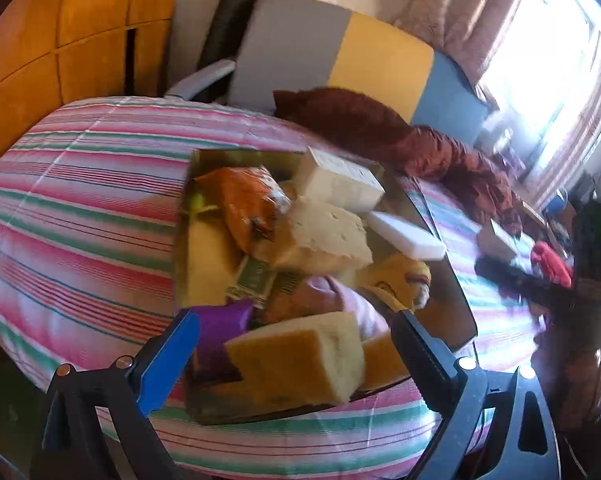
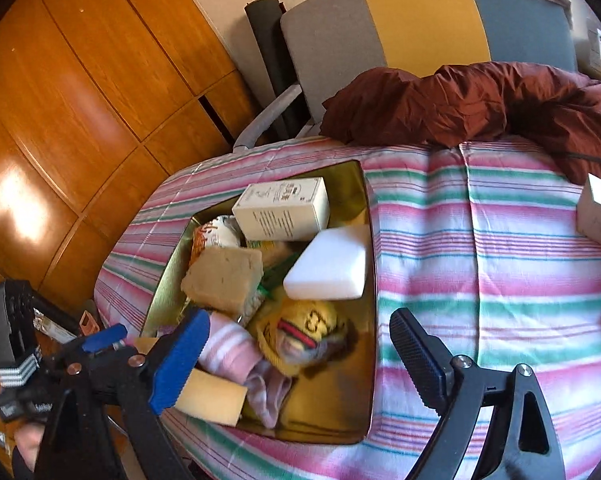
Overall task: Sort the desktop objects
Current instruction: 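Lift both open tools away from the tray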
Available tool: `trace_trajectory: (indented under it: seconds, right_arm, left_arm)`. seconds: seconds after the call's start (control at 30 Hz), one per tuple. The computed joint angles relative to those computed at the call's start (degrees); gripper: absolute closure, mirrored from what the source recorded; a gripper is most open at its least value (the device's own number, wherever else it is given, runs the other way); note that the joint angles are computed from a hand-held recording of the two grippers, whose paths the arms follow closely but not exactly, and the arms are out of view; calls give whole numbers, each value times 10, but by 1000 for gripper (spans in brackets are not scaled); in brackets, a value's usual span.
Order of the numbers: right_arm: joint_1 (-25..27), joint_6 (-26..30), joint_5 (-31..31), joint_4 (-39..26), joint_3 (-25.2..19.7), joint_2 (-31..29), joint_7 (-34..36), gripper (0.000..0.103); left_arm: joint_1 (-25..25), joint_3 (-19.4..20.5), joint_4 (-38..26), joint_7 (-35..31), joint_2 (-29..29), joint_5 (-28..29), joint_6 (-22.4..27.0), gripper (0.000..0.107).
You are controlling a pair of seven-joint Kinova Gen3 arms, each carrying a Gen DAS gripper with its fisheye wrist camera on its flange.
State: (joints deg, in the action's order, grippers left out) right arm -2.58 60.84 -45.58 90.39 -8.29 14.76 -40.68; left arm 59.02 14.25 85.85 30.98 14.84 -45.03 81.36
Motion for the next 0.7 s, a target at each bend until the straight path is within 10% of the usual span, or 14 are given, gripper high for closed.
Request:
trace_trajectory:
  seconds: [0.3, 0.7]
  right_arm:
    - [-2, -25, 3, 35, 7, -32, 27, 7]
    - [2, -59, 14, 65, 25, -51, 41, 6]
  left_arm:
    - [28, -14, -99, -62, 49, -21, 126, 9]
    - [62, -62, -205, -171, 109, -33, 173, 11]
